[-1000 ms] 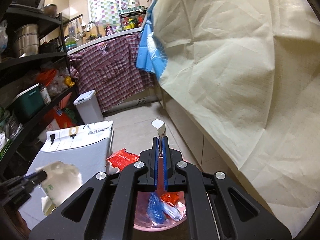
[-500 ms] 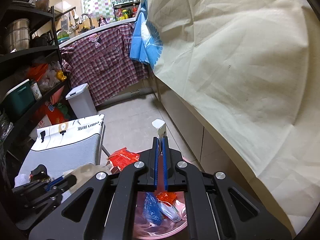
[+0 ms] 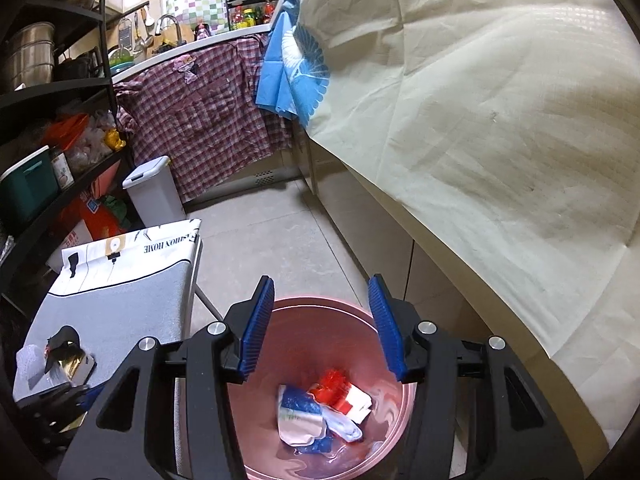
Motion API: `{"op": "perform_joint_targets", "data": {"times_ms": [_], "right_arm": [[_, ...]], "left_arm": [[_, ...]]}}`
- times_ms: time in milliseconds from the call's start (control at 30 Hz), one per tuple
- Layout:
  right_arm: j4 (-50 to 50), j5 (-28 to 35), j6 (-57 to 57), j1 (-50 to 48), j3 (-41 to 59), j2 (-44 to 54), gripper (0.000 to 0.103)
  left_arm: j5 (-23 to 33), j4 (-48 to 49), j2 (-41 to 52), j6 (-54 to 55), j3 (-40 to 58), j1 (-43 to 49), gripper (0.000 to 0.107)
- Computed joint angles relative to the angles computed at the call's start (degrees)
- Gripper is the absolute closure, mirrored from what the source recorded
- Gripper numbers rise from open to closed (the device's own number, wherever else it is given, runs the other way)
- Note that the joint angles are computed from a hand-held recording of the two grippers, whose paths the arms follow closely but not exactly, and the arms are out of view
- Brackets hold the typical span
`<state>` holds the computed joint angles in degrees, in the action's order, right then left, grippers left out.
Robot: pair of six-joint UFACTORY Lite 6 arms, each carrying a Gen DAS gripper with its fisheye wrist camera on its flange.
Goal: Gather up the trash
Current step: 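Move both tools back to the table toward the bubble wrap and paper sheet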
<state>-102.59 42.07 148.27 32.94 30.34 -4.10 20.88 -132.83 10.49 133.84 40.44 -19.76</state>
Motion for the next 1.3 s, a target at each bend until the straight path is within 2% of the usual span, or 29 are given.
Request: {"op": "perform_joint_targets", "data": {"times_ms": [300, 533, 733, 833, 1033, 1100, 1167, 1233, 1300], "right_arm": [[0.03, 8.25, 4.84, 9.92, -2.77, -4.32, 0.053], [7.45, 13.67, -1.3, 20.14, -1.09, -5.3, 0.054], [11.71, 16.61, -5.0, 27.56, 1.53, -3.39, 0.054], [13.08, 18.02, -6.07, 30.17, 3.05, -1.92, 0.054], [11.45, 15.35, -4.63, 31.46, 4.2, -1.87, 0.054], [10.32, 14.76, -3.81, 31.9, 4.92, -1.63, 0.06], [9.13, 14.03, -2.91, 32.53, 6.14, -0.67, 0.075], [7.31, 12.13, -1.66, 32.27, 8.43, 1.52, 0.085], [5.36, 10.02, 0.62, 31.94, 11.32, 4.68, 0.088]], "left_arm": [[-0.18, 14.22, -16.91, -11.03, -9.57, 8.53, 0.081], [1.02, 28.09, -30.28, -22.96, -16.57, 17.72, 0.081], [6.02, 46.93, -35.62, -35.51, -17.24, 28.82, 0.081], [10.77, 55.25, -37.62, -38.82, -15.68, 35.78, 0.081], [23.96, 63.96, -35.99, -35.12, -8.59, 52.81, 0.081], [27.31, 64.59, -32.83, -32.44, -4.56, 58.34, 0.081], [29.32, 64.26, -28.6, -29.89, -0.4, 62.67, 0.081], [30.18, 63.51, -24.88, -28.39, 2.89, 65.17, 0.086], [30.93, 62.24, -19.05, -26.77, 7.07, 68.13, 0.088]]}}
